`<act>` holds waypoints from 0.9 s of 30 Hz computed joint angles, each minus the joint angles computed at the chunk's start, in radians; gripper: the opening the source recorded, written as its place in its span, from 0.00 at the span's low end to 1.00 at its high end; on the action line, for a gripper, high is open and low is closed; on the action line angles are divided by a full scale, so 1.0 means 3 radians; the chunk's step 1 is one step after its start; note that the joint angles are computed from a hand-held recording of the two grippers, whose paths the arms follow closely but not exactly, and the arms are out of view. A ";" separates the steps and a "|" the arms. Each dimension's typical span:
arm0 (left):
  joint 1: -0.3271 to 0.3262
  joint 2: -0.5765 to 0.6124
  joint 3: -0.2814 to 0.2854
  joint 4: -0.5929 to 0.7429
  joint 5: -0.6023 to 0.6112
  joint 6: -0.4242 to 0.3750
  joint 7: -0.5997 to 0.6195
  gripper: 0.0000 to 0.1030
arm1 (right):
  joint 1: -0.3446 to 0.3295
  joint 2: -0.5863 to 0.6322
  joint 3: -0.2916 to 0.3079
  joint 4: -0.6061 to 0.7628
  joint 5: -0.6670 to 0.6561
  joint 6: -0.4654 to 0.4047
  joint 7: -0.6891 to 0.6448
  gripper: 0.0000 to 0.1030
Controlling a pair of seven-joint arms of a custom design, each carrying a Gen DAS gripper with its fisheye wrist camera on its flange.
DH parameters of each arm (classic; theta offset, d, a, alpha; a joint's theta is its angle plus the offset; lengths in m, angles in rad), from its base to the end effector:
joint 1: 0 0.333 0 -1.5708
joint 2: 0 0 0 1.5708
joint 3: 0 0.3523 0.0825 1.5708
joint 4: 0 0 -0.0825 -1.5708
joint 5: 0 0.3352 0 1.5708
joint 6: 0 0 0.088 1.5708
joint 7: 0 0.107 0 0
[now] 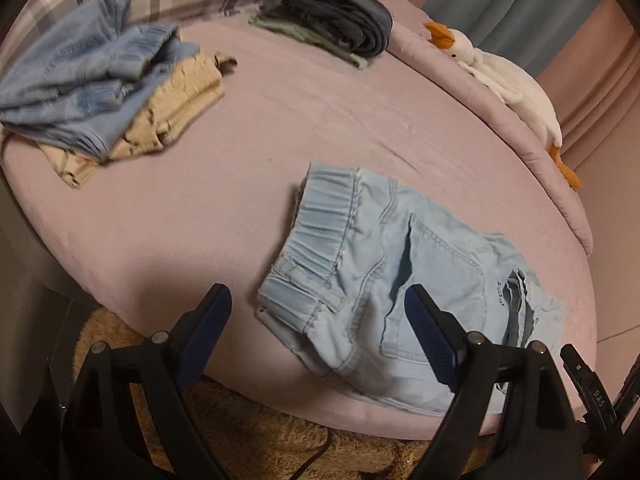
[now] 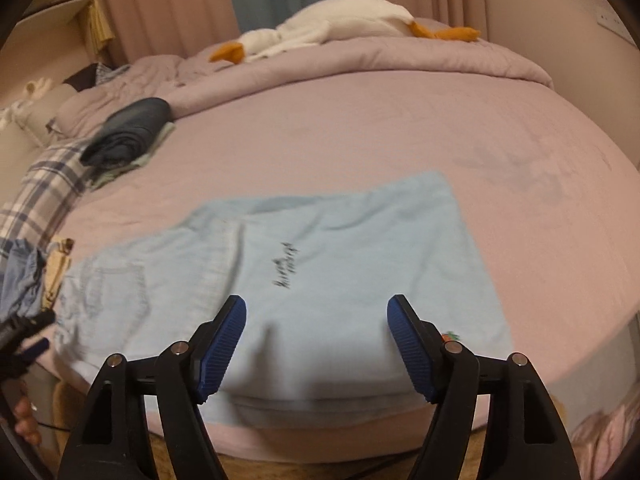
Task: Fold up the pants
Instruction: 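Open the left tool and move it to the elastic waistband, then grasp the elastic waistband with the left tool and fold it over the legs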
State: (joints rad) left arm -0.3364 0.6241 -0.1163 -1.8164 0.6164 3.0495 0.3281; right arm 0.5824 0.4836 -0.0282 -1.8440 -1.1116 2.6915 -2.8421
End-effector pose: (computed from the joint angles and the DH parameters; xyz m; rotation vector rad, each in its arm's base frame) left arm 0.5939 -0.3231 0.3263 -2.2465 1.7690 -0.9035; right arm 0.5317 0.3663 0.3542 -1.4298 2.0803 -0.6088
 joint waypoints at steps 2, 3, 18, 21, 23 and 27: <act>0.0236 0.0075 -0.0274 -0.0022 -0.0118 0.0081 0.0160 0.84 | -0.0006 0.0069 0.0025 0.0088 0.0060 0.0012 -0.0055 0.71; 0.0324 0.0110 -0.0388 -0.0026 -0.0175 0.0116 0.0234 0.84 | -0.0021 0.0105 0.0052 0.0128 0.0139 -0.0005 -0.0154 0.71; 0.0133 0.0233 -0.0182 0.0084 -0.0357 0.0240 0.0243 0.64 | 0.0091 0.0268 0.0008 0.0301 0.0593 -0.0080 -0.0526 0.71; 0.0085 0.0230 -0.0133 0.0106 -0.0318 0.0212 0.0209 0.56 | 0.0102 0.0259 -0.0029 0.0269 0.0552 -0.0017 -0.0463 0.71; 0.0172 0.0242 -0.0233 0.0102 -0.0335 0.0232 0.0230 0.52 | 0.0100 0.0266 -0.0041 0.0270 0.0542 0.0012 -0.0423 0.71; 0.0287 0.0235 -0.0358 0.0074 -0.0371 0.0255 0.0278 0.47 | 0.0047 0.0279 -0.0024 0.0253 0.0586 0.0095 -0.0444 0.71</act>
State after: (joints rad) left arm -0.2503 0.6945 -0.2236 -1.7941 0.5052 3.1262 0.4114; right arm 0.5965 0.5672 -0.0353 -1.7680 -0.9359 2.7199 -2.9752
